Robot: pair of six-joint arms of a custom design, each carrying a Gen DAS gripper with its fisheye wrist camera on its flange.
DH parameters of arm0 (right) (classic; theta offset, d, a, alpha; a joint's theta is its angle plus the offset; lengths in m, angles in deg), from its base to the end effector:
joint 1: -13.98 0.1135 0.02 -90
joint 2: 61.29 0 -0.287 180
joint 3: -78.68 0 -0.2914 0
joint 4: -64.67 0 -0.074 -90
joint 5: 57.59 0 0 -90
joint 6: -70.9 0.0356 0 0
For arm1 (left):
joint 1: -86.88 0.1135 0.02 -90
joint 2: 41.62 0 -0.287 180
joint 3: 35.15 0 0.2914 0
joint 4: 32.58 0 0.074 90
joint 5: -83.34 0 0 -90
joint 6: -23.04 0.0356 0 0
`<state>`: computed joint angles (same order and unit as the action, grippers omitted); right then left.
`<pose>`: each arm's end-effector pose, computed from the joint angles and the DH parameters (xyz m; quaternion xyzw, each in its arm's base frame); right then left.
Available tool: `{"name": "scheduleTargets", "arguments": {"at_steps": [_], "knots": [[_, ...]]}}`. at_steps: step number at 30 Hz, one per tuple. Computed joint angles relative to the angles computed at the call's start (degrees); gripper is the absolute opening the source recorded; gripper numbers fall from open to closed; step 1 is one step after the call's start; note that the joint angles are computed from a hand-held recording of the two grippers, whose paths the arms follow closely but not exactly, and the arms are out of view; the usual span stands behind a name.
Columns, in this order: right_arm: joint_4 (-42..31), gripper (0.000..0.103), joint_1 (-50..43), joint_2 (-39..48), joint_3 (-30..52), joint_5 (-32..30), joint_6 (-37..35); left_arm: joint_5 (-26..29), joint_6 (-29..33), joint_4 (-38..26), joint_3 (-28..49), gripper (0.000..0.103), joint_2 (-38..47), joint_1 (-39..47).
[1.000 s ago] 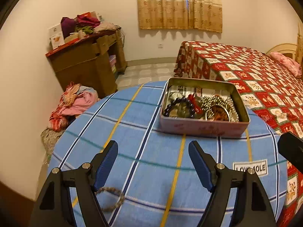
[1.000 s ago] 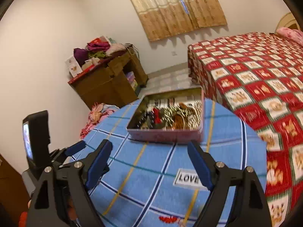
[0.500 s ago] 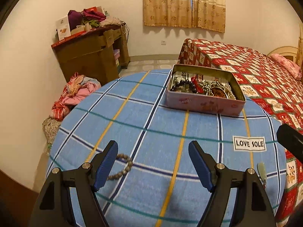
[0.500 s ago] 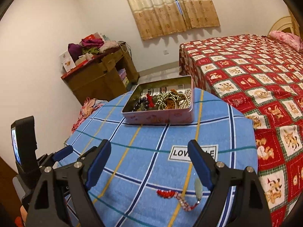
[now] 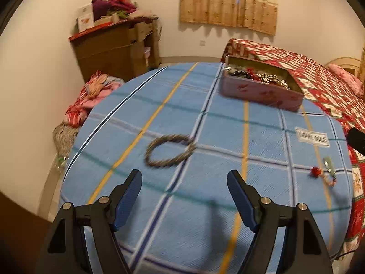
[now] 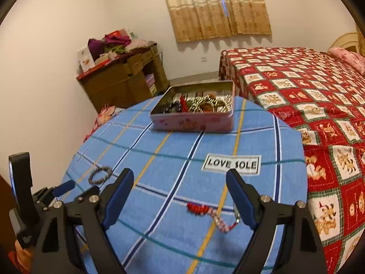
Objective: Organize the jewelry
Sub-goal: 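Move both tools back over the grey bracelet and red bead strand, then grasp the grey bead bracelet with the left tool and lift it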
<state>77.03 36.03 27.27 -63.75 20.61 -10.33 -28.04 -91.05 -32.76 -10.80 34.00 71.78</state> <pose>0.2579 0.1123 0.1060 -0.1479 0.8853 0.2039 0.3910 0.1944 -0.0390 0.0804 -0.1337 0.9199 0.0562 0.3643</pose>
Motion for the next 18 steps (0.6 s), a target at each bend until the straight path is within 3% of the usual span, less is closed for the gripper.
{"name": "scheduleTargets", "arguments": {"at_steps": [5, 10, 18], "knots": [[-0.1, 0.085, 1.5, 0.1, -1.5, 0.5, -2.0, 3.3, 1.0, 1.2, -2.4, 0.077, 0.0, 5.4], [-1.9, 0.085, 0.6, -0.3, -2.5, -4.8, -3.7, 10.5, 5.7, 3.4, -1.8, 0.077, 0.6, 12.4], [-4.0, 0.085, -0.1, -3.1, -5.2, -5.4, -4.7, 19.3, 17.6, 7.2, 7.9, 0.077, 15.6, 18.4]]}}
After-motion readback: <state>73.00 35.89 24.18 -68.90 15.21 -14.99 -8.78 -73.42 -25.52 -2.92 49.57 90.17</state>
